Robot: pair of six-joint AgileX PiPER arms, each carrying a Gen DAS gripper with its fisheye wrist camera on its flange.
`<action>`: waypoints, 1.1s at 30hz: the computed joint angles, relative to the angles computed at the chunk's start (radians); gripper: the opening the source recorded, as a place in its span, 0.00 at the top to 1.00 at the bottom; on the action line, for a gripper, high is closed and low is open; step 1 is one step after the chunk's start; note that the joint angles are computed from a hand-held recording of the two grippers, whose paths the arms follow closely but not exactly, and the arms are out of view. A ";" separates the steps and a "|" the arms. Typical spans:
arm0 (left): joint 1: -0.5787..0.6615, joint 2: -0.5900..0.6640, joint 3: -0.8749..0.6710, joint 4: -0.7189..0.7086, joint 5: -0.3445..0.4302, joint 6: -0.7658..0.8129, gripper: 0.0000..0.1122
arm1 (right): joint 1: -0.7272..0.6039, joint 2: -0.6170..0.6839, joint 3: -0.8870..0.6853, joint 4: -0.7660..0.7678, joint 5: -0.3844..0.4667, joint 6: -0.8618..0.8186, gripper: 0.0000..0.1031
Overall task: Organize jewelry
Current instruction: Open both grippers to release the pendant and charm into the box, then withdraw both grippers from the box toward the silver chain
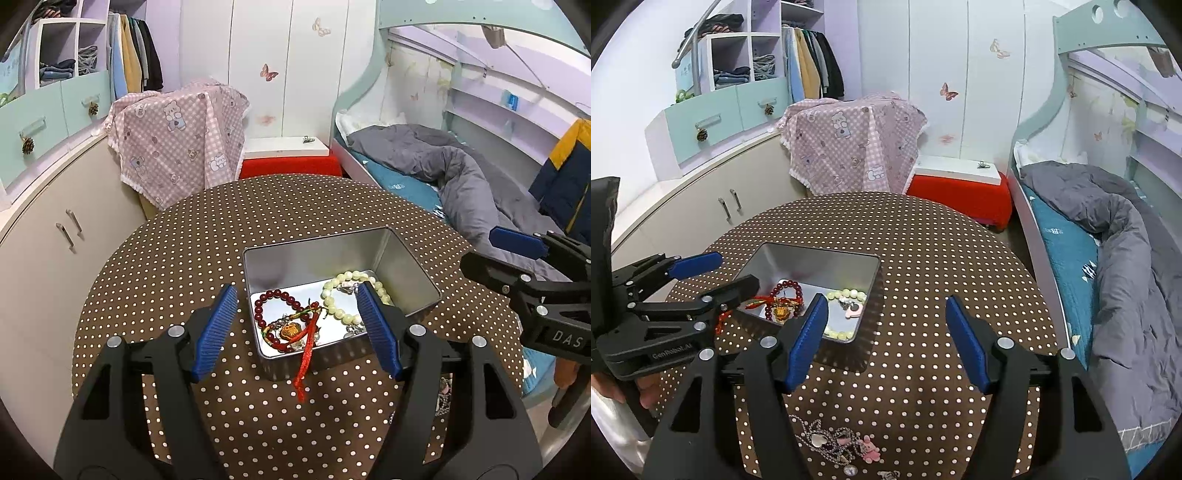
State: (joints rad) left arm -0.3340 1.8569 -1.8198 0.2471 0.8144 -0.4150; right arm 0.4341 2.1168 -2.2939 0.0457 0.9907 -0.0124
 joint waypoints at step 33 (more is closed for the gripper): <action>-0.084 -0.175 0.369 -0.200 -0.172 0.132 0.27 | -0.036 -0.293 0.605 -0.071 -0.142 0.125 0.08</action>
